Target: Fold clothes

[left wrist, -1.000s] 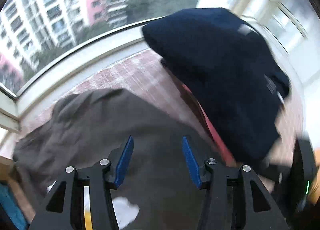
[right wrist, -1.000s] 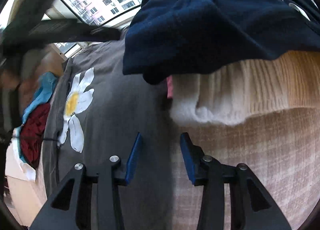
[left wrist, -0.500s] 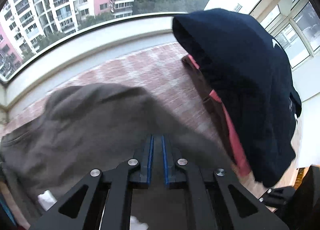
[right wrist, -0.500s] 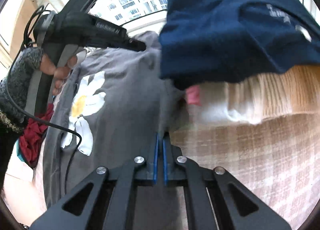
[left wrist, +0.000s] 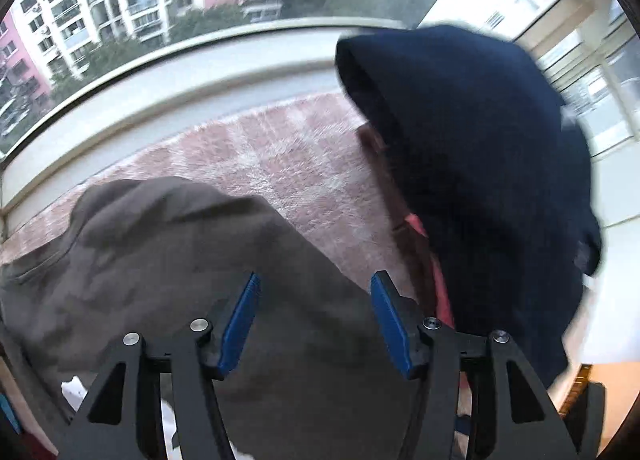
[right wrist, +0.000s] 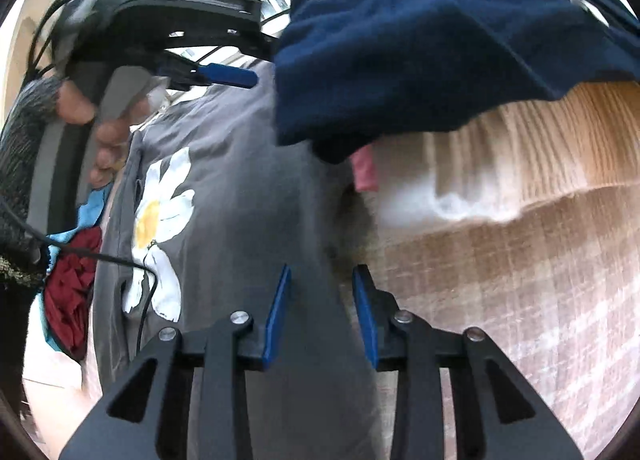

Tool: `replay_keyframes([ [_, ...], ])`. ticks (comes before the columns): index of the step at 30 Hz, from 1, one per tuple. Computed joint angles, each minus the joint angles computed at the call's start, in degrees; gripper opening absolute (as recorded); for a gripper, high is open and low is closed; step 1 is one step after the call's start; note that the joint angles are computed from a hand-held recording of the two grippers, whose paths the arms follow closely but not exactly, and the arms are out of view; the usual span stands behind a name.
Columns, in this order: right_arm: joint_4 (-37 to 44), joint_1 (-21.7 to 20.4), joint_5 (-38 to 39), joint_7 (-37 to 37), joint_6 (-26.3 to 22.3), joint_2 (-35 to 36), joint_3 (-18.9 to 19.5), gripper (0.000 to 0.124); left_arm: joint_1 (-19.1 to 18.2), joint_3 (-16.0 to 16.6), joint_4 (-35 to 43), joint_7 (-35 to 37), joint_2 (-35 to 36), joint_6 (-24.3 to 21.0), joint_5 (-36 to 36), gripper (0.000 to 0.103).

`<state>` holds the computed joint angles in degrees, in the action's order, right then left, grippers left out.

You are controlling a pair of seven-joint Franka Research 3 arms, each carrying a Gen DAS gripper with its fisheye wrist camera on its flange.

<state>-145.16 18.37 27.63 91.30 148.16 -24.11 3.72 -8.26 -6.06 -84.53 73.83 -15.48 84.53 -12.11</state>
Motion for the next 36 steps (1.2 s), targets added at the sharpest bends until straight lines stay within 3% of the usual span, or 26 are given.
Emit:
replay_keyframes([
  [3,0.20,0.35,1.25,-0.91,1.08,0.70,-0.47,0.032,0.06,-1.16,-0.24,-0.37,1.32,-0.63,3.34,0.053],
  [4,0.12,0.47,1.43,-1.24,1.87,0.82,-0.41,0.032,0.15,-0.86,-1.33,0.21,0.48,0.35,3.31,0.044],
  [5,-0.01,0.88,1.95,-1.92,2.70,0.89,-0.50,0.025,0.24,-0.56,-2.41,0.79,-0.36,1.32,3.27,0.030],
  [7,-0.06,1.57,2.32,-2.85,3.75,0.97,-0.16,0.007,0.48,0.77,-5.20,2.05,-2.61,3.37,1.72,0.013],
  [10,-0.80,1.68,-0.24,-2.24,6.23,-0.13,2.06,0.007,1.51,4.52,-10.74,2.76,-8.42,5.97,-3.41,0.007],
  [15,-0.52,5.68,-1.99,-4.39,7.44,-1.10,3.12,0.009,3.57,8.94,-17.38,5.87,-18.81,3.38,-0.91,0.007],
  [16,0.17,7.51,-0.97,-6.28,6.29,-0.44,2.42,0.012,4.21,9.74,-18.81,6.10,-20.72,2.24,0.17,0.009],
  [18,1.70,10.28,1.46,-10.11,2.17,0.77,1.11,0.041,5.79,10.83,-19.79,5.31,-22.53,-2.23,3.12,0.029],
  [20,1.15,11.35,4.57,-13.20,1.35,-0.25,0.33,0.042,6.84,11.91,-20.47,5.82,-24.42,-4.09,5.33,0.034],
  [23,-0.31,11.51,11.70,-15.74,0.59,-2.87,-2.99,0.043,6.30,12.12,-18.79,6.81,-25.41,-3.04,5.47,0.034],
  [26,-0.91,8.53,18.14,-12.71,1.70,-3.15,-4.24,0.043,3.27,10.75,-12.84,8.76,-21.64,-2.35,3.50,0.042],
  [28,-0.94,4.24,15.14,-7.49,2.22,-2.55,-2.54,0.043,0.91,9.10,-9.81,11.40,-19.27,-2.52,2.64,0.052],
  [30,-0.15,1.93,12.53,-4.36,2.11,-0.85,-1.79,0.043,-0.97,6.65,-7.82,13.60,-16.46,-1.90,2.34,0.054],
  [36,3.26,2.27,11.04,-3.73,2.98,3.64,-1.09,0.043,-3.06,0.07,-6.67,15.27,-7.88,-2.65,5.32,0.056],
])
